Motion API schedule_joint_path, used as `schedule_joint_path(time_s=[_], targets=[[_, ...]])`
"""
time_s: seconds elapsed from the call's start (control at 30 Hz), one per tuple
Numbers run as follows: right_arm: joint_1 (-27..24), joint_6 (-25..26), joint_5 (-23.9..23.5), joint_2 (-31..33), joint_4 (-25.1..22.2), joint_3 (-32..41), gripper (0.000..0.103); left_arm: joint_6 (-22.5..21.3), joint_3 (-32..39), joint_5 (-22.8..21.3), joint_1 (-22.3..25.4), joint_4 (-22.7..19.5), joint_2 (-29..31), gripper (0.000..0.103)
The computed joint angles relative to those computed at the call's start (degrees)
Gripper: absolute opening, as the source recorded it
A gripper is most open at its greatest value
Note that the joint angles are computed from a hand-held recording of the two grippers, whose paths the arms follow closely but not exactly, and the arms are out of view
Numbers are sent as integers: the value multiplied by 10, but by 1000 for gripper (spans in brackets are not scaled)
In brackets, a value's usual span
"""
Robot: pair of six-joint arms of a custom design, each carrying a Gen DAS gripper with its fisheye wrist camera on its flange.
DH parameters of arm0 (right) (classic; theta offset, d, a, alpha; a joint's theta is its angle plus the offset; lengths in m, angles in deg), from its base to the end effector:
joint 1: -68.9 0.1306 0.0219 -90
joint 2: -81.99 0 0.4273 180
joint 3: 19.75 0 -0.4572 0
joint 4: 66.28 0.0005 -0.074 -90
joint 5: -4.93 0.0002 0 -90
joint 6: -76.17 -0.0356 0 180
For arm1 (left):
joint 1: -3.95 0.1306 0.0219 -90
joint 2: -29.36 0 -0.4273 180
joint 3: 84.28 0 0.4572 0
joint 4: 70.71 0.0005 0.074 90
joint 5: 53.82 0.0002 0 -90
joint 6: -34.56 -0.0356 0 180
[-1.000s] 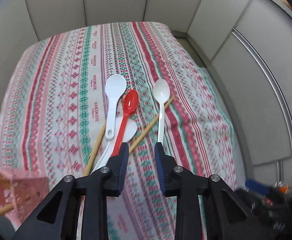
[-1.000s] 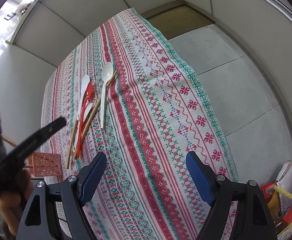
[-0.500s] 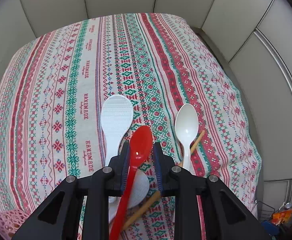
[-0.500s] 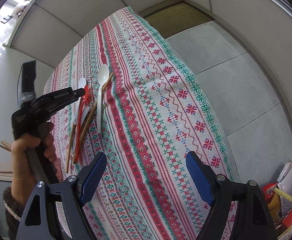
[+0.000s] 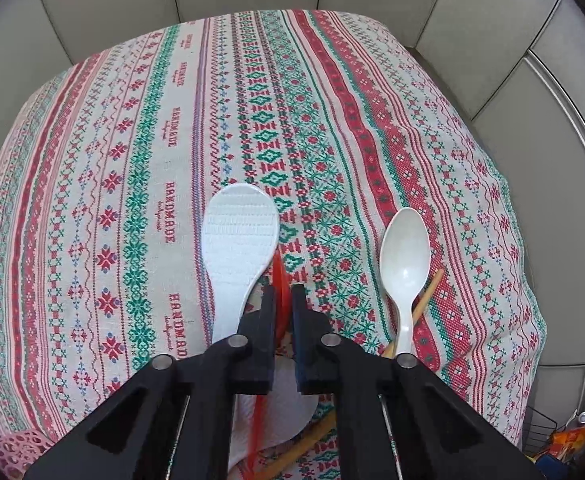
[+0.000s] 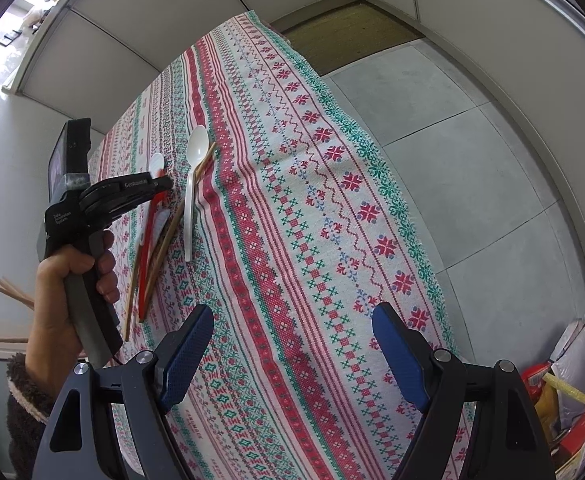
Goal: Organize utensils
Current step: 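Grasp the red spoon by its handle with the left tool, then grasp a white plastic spoon by its handle with the right tool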
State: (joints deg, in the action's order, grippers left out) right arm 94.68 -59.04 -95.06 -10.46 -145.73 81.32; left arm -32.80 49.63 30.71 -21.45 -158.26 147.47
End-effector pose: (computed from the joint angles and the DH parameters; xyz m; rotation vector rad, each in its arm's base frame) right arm 0.4410 0.2193 0.5647 0.4282 2.8157 0.5551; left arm 0.6311 -0.2965 0.5280 0.0461 2.8113 -0.0611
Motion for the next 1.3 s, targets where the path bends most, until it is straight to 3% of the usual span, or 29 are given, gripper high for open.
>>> schedule_joint_path(time_s=[0.4,0.57,0.9,1.03,1.2,1.3], targets=[[-5,-18,-10,-3,20,0,83,-8,-46,-17,-23,40,-71,5],[-3,-15,8,0,18,7,83,-6,-120,0,-41,74,-149,5],[4,34,5,28,16,36,83,4,-261,-20,-83,76,-309,5],[10,47,9,66,25,77,80,8,-288,-18,-85,87,-353,5],[16,88,17,144,15,161,65,-9,-307,-25,-72,100,-389,5],[18,105,27,191,5,210,63,-10,-317,-15,-57,100,-404,5]])
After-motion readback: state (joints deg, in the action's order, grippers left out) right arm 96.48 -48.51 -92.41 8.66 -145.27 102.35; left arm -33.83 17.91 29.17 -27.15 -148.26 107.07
